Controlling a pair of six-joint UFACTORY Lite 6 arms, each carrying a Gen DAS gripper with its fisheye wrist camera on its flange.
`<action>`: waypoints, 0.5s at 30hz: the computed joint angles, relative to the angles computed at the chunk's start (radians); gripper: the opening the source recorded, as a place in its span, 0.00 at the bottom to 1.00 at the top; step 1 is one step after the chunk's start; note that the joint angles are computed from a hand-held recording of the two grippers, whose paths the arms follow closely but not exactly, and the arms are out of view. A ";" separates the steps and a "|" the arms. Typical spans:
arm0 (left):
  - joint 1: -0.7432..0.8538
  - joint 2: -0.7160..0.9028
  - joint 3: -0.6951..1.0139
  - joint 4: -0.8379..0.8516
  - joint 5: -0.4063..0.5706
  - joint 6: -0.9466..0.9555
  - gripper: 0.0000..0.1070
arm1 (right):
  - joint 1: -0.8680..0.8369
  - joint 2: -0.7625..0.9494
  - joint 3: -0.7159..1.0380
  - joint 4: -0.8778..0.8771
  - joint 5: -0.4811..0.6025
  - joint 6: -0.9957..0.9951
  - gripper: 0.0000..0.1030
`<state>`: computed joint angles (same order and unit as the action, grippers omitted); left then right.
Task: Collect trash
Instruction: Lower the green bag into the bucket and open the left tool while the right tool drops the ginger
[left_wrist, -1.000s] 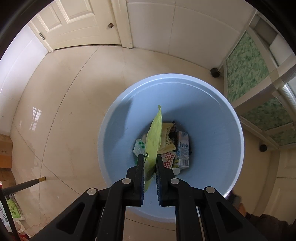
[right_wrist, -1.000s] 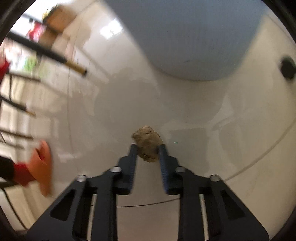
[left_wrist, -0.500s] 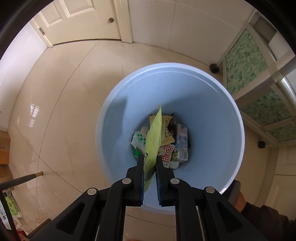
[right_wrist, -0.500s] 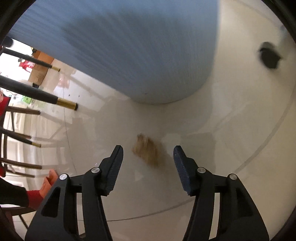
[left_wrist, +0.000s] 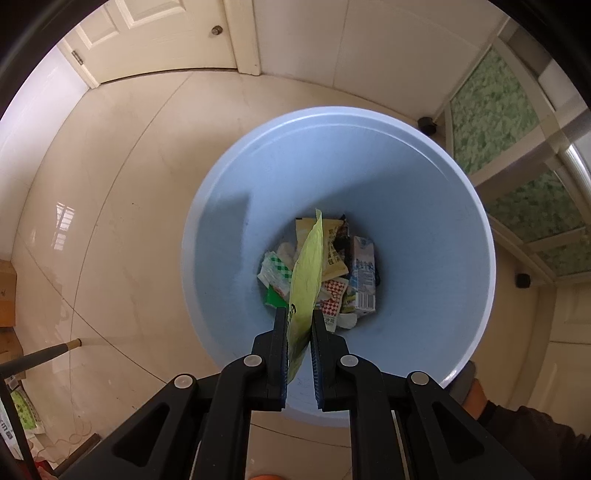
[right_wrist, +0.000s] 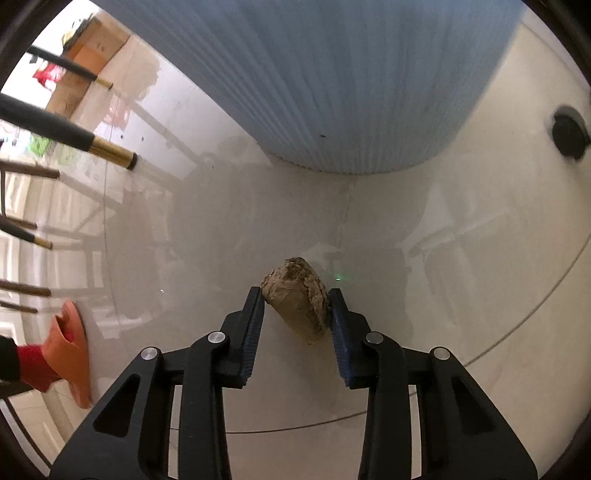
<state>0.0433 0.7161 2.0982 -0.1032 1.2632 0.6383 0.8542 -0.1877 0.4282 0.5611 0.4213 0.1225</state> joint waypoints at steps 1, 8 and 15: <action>0.001 0.001 0.000 0.001 -0.002 0.002 0.08 | -0.013 -0.079 -0.032 -0.047 0.021 0.063 0.32; -0.028 -0.057 -0.109 0.025 -0.078 -0.002 0.08 | -0.378 -0.683 0.045 -0.435 0.555 0.390 0.32; -0.054 -0.132 -0.220 0.031 -0.136 0.010 0.08 | -0.500 -0.572 0.496 -0.579 0.762 0.293 0.32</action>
<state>-0.0107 0.5844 1.8787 -0.0719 1.1273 0.6480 0.3540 -0.7599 0.9244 -0.0178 1.1832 0.4152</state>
